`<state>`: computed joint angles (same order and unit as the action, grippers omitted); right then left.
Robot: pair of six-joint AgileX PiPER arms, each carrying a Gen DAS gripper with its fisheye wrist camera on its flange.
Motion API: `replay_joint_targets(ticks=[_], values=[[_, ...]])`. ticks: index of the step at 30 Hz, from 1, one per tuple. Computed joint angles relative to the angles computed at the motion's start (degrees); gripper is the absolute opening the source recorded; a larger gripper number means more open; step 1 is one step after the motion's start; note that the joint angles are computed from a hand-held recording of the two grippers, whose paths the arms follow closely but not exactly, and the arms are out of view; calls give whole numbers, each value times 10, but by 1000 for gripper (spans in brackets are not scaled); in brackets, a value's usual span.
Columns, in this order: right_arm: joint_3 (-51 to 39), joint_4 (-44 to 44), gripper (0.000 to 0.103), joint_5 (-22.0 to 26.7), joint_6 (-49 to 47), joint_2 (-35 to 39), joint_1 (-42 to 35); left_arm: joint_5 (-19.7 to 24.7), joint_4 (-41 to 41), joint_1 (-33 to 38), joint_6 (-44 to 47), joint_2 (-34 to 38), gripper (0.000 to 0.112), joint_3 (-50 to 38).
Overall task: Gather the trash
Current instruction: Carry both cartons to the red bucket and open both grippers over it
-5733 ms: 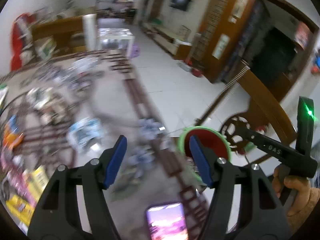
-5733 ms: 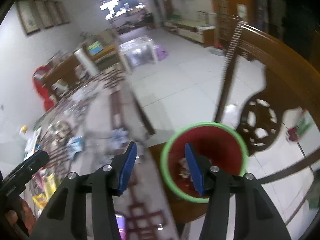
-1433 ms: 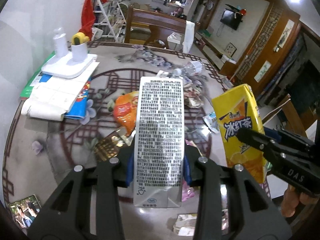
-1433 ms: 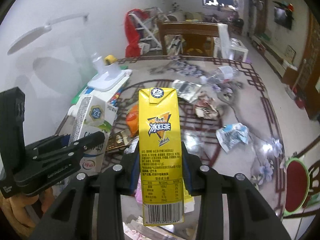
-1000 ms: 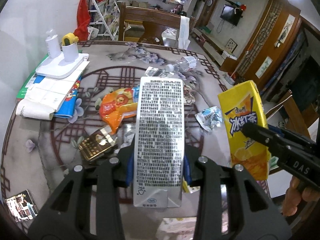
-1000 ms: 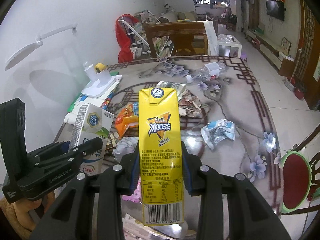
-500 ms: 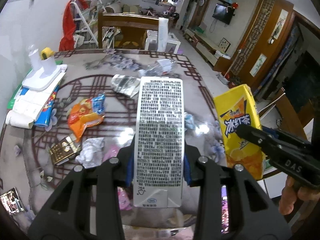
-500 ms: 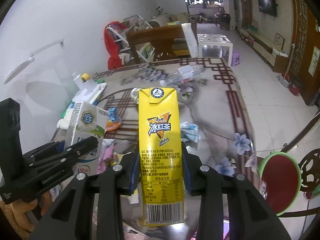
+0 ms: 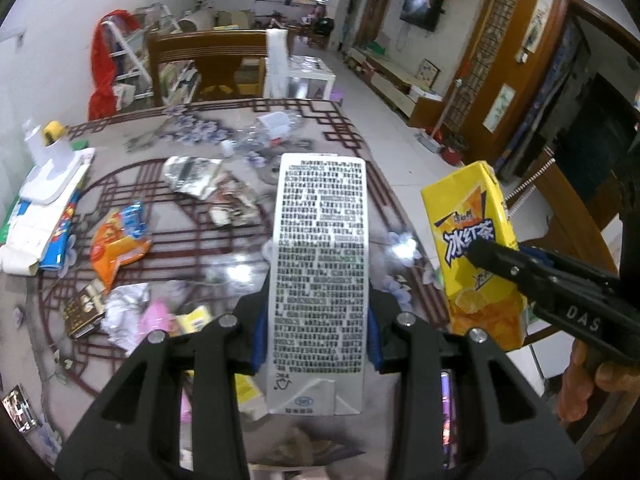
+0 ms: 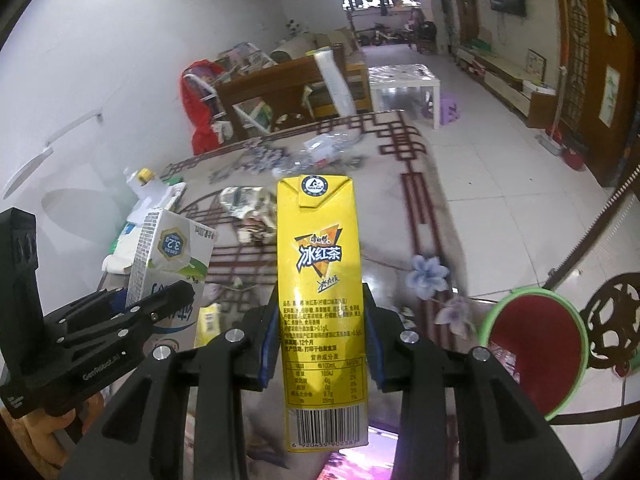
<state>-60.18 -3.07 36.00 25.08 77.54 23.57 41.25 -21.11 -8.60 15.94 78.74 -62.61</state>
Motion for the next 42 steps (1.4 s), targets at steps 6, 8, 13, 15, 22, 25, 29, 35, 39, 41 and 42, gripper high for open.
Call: replay_joint_targets(ticks=[6,8,13,15,22,25,29,35,39,41,42], values=[[40,40,35,4,-52,-40,-73,-16,25,-71,-37,29,36,-14],[54,49,35,8,-69,-55,-109,-22,32,-103,-52,51,36,-29],[95,101,35,20,-162,-83,-249,-29,38,-174,-75,106,36,-71],[107,124,35,22,-203,-81,-303,-29,42,-206,-84,136,36,-99],[128,185,35,17,-323,-53,-437,-10,54,-286,-92,247,36,-209],[126,196,35,18,-343,-41,-470,16,50,-313,-97,307,36,-278],[129,199,35,16,-357,-26,-508,33,48,-348,-93,364,36,-350],[133,206,41,15,-377,-11,-554,16,70,-382,-91,400,69,-403],[128,201,47,9,-367,-6,-563,13,58,-375,-79,396,70,-403],[126,202,47,9,-366,-7,-562,10,61,-364,-86,378,70,-382],[125,203,47,11,-365,-9,-560,9,58,-358,-87,371,70,-373]])
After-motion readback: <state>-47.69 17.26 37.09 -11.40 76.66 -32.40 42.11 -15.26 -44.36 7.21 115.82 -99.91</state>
